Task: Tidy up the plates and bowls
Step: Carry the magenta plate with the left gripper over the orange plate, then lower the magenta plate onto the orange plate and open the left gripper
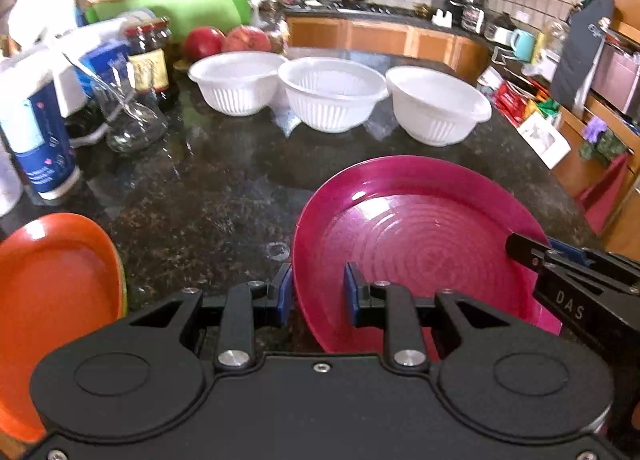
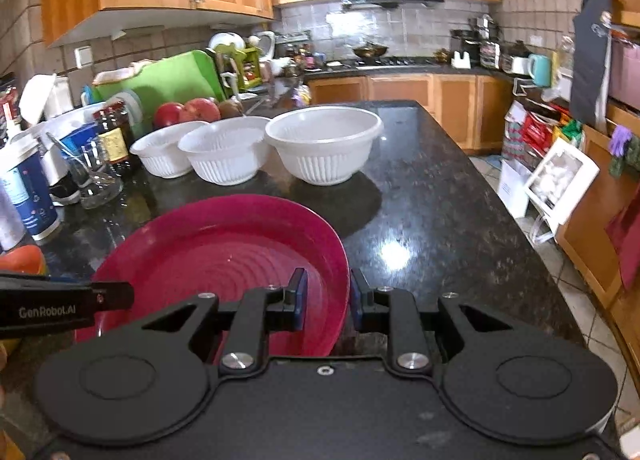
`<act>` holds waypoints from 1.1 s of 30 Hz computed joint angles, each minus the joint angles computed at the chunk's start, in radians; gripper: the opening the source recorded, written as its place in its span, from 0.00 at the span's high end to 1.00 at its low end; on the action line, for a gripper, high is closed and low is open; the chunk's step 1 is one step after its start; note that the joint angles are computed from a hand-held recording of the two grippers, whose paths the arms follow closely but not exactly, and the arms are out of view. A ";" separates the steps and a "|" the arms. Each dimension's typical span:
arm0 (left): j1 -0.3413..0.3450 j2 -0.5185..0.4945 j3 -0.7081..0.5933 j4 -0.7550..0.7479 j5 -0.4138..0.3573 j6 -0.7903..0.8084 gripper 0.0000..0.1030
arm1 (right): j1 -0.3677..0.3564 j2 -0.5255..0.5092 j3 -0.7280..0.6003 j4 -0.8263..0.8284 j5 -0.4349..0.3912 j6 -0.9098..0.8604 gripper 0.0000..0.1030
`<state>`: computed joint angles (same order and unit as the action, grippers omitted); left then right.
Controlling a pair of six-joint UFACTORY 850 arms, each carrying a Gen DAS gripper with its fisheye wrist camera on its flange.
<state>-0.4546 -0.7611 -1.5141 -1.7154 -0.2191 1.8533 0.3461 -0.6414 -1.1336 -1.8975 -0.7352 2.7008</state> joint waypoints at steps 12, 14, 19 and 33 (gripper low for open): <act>0.000 0.085 0.119 -0.811 0.039 0.720 0.67 | -0.001 0.041 0.045 -0.236 0.020 0.111 0.75; 0.009 0.098 0.138 -0.912 0.031 0.818 0.67 | 0.009 0.034 0.025 -0.232 0.031 0.099 0.75; 0.057 0.119 0.165 -1.020 0.007 0.934 0.67 | 0.046 -0.010 -0.060 -0.216 0.046 0.056 0.75; 0.238 0.069 0.088 -0.675 0.008 0.690 0.67 | 0.147 -0.273 -0.521 0.071 0.144 -0.272 0.75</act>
